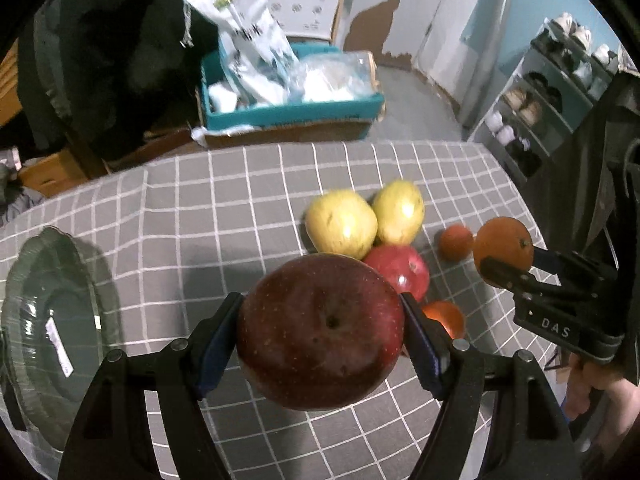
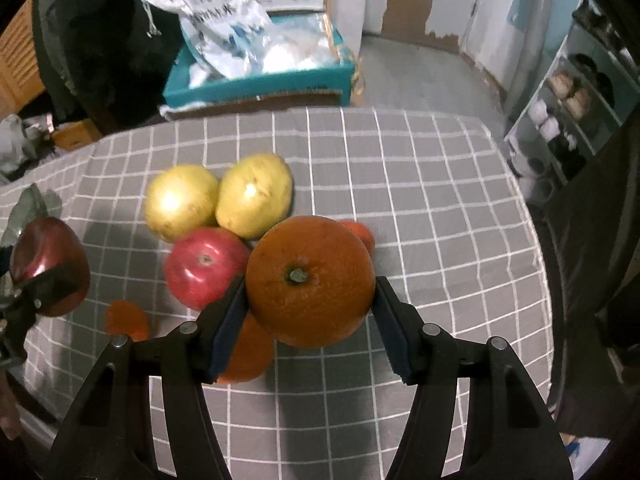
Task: Organize fruits
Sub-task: 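Close the left tool on the red apple while the right tool grasps the big orange, then carry the red apple with the left tool while the right tool carries the orange over the bowl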
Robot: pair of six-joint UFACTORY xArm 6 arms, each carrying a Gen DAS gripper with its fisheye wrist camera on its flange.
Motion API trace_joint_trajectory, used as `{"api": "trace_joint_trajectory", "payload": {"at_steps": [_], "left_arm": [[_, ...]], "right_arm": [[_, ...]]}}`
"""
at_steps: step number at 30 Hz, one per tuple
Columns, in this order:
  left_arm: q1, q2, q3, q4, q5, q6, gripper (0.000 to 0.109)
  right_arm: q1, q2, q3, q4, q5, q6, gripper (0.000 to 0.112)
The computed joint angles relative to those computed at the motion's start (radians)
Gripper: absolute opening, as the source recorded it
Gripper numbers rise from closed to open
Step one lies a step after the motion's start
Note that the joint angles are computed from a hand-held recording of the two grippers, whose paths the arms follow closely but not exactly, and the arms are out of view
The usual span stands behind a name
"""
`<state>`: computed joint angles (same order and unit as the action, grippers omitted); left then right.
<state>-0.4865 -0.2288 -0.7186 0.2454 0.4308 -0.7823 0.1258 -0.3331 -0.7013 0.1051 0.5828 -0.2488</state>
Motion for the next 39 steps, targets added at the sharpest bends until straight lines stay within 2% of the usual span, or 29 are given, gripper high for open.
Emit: {"api": "trace_joint_trajectory", "payload": {"at_steps": [20,39], "left_arm": [[0.023,-0.293,0.102,0.200,0.089,-0.156,0.078],[0.076,-0.543,0.168,0.307,0.218,-0.199,0.078]], "right_arm": [[0.068,-0.202,0.018,0.087,-0.040,-0.053,0.062],[0.211,-0.252,-0.022,0.106,-0.074,-0.030,0.062]]}}
